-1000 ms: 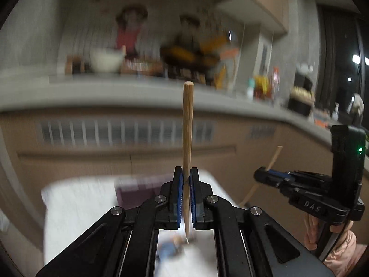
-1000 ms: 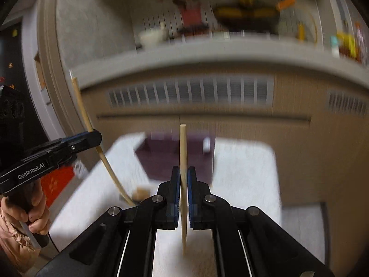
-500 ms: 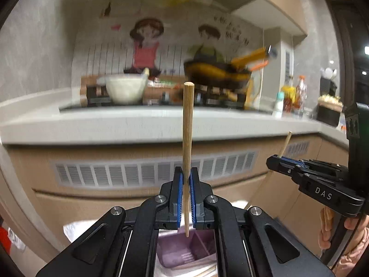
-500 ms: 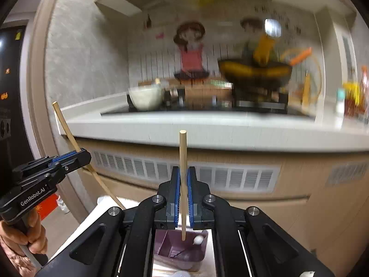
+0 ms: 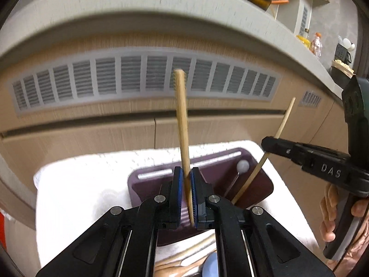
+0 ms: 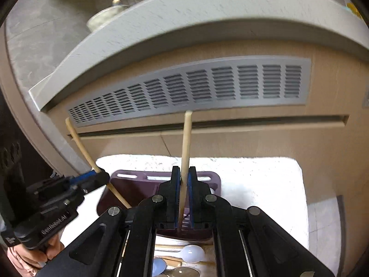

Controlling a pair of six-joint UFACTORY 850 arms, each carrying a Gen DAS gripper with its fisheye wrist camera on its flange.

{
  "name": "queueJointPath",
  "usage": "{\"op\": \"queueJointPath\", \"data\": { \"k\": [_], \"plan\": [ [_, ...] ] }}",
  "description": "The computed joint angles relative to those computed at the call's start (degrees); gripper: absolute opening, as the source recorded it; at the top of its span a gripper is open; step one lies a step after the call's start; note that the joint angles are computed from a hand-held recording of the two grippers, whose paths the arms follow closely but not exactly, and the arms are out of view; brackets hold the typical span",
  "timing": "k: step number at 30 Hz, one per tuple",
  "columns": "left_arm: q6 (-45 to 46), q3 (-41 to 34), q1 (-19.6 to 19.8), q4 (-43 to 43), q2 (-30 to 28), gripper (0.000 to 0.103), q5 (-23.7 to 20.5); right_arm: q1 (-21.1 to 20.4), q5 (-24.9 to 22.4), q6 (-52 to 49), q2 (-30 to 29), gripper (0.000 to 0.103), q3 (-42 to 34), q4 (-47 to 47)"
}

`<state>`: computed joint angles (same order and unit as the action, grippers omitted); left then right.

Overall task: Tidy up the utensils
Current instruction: 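Lower the chopsticks into the caddy compartments and open both tools, then move both open tools back down toward the spoons on the cloth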

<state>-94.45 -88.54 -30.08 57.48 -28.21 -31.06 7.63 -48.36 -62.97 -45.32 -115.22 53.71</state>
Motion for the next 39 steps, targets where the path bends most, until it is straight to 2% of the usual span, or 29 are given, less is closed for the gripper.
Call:
{"op": "queueJointPath", "data": {
  "k": [2,3,4,5,6,7,8,12,15,20,24,28,31,34,39],
  "plan": [
    [-0.4,0.5,0.3,-1.1,-0.1,0.012,0.8,-0.1,0.4,1.5,-0.9,0.011,-0.8,-1.8],
    [-0.5,0.6,0.3,-1.4,-0.1,0.018,1.0,-0.2,0.2,2.2,-1.4,0.014,-1.5,-2.8],
    [-2.1,1.4,0.2,-0.6,0.4,0.028,1.3,-0.5,-0.1,2.8,-2.0,0.022,-2.1,-3.6],
    [-4.6,2.5,-0.1,0.9,1.1,0.034,1.5,-0.7,0.0,3.0,-2.1,0.034,-2.0,-3.7],
    [-6.3,3.5,-0.3,2.2,1.8,0.046,1.5,-1.1,0.4,2.5,-2.0,0.040,-1.5,-3.4],
    [-8.9,4.5,-0.8,4.2,2.5,0.056,1.3,-1.5,1.1,2.0,-1.6,0.051,-0.6,-2.7],
    [-11.5,5.6,-1.4,6.4,3.3,0.058,0.5,-1.9,2.1,1.2,-1.0,0.058,0.7,-1.8],
    [-13.5,9.1,-3.6,9.1,6.1,0.059,-1.3,-3.3,5.5,-0.9,2.0,0.063,5.4,-1.2],
    [-11.5,11.5,-5.0,8.6,7.3,0.059,0.3,-4.1,11.1,-7.4,6.2,0.075,12.9,0.8],
    [1.9,12.9,-5.9,-3.2,5.9,0.059,6.9,-4.2,20.7,-26.5,13.3,0.089,26.8,8.9],
    [12.0,12.3,-6.1,-14.5,3.4,0.059,9.9,-4.0,24.9,-38.3,16.4,0.089,34.3,11.9],
    [14.8,10.5,-6.5,-18.3,1.1,0.059,9.9,-4.5,24.9,-47.4,18.6,0.096,38.8,16.1],
    [15.6,8.8,-7.1,-17.9,-0.4,0.059,8.4,-4.7,23.7,-49.2,19.5,0.100,40.4,17.0],
    [17.0,7.1,-7.4,-19.1,-1.8,0.059,6.7,-4.8,21.5,-45.7,19.7,0.102,40.1,14.8],
    [17.3,9.3,-7.7,-22.0,-0.8,0.059,11.2,-4.1,18.9,-34.8,17.4,0.102,36.6,9.5]
  ]
}}
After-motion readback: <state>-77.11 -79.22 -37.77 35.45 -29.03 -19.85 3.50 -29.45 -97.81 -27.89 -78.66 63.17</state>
